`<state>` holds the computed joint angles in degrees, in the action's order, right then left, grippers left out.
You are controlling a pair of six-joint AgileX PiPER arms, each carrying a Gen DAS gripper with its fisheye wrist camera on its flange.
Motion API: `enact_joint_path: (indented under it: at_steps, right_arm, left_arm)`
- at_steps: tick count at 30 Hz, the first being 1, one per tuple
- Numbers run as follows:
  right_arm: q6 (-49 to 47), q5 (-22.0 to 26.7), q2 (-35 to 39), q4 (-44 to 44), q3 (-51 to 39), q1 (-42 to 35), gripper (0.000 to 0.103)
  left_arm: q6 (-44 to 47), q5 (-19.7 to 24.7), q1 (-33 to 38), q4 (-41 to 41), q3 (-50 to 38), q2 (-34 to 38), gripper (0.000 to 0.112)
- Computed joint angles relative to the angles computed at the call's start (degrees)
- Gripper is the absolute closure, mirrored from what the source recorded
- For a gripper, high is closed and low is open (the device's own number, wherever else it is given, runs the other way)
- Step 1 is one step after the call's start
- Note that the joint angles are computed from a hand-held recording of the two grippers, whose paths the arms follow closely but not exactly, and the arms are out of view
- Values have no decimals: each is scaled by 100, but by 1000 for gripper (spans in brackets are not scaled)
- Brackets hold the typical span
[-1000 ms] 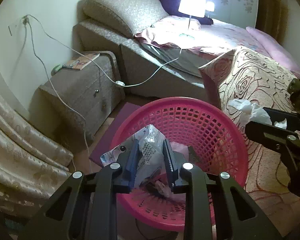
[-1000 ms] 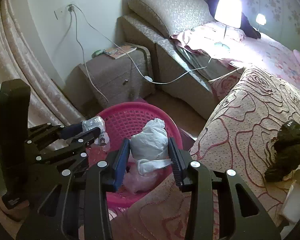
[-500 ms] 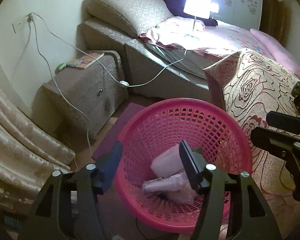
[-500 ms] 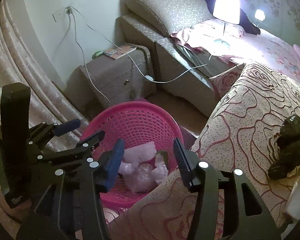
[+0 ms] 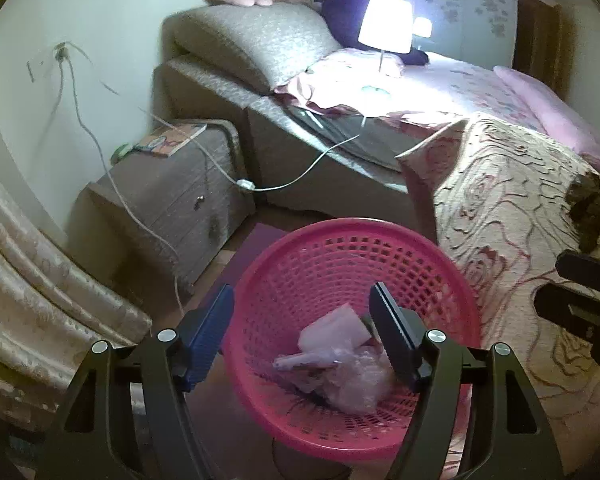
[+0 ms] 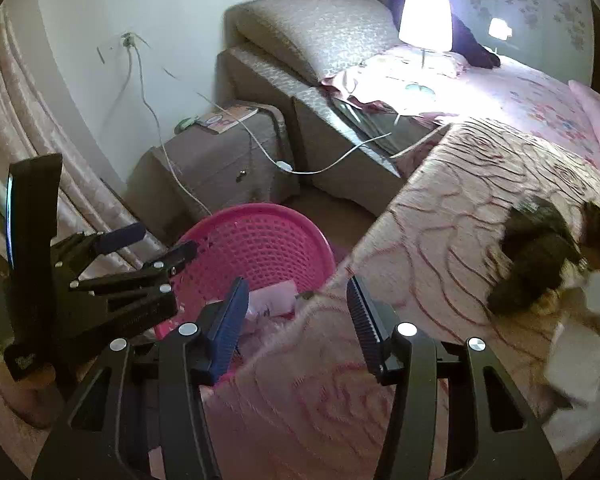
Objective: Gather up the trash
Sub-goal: 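Move both open tools back to the trash on the bed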
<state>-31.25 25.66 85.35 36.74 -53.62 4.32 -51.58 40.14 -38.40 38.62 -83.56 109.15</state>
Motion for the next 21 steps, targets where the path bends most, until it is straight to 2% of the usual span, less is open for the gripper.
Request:
enact_joint_path:
  at_steps: [8, 12, 19, 21]
  right_arm:
    - [-113, -131, -1058, -211, 901, -504, 52]
    - [-539, -18, -1519, 5, 1281, -1120, 52]
    - [-1326, 194, -1797, 578, 1657, -2137, 51]
    - [-1519, 255, -1852, 715, 1726, -2398, 48]
  left_arm:
    - [81, 18, -263, -27, -93, -6, 44]
    - [128, 0, -377, -55, -117, 0, 44]
    - [159, 84, -639, -24, -215, 48, 41]
    - [176, 123, -705, -21, -263, 67, 40]
